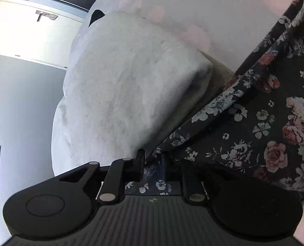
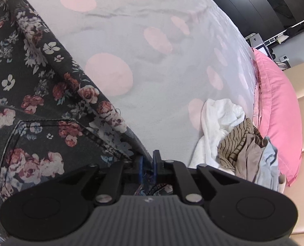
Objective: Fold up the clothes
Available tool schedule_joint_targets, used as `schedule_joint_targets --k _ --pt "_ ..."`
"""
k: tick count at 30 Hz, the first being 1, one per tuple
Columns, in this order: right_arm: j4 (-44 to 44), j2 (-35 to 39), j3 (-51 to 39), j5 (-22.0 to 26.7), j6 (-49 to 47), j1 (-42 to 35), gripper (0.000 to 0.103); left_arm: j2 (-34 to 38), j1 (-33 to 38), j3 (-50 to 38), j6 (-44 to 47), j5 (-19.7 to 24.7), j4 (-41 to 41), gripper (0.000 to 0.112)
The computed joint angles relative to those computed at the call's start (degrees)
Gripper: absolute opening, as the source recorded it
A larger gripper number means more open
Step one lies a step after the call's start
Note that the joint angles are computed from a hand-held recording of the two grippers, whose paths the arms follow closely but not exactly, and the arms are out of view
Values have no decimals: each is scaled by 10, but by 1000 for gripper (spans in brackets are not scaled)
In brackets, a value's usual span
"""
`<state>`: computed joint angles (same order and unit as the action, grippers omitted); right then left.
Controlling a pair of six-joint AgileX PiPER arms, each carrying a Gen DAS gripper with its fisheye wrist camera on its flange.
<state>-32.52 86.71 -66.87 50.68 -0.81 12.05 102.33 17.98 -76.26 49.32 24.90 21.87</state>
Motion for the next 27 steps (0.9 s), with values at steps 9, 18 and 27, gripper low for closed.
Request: schedule_joint_targets --k 9,18,27 --pt "95 -70 -15 16 -2 -42 38 -87 84 43 252 -8 -326 56" --pt "138 -238 67 83 69 -86 39 -223 120 93 208 109 -395 58" --pt "383 -312 143 123 -20 -353 41 -316 150 165 197 209 -383 58"
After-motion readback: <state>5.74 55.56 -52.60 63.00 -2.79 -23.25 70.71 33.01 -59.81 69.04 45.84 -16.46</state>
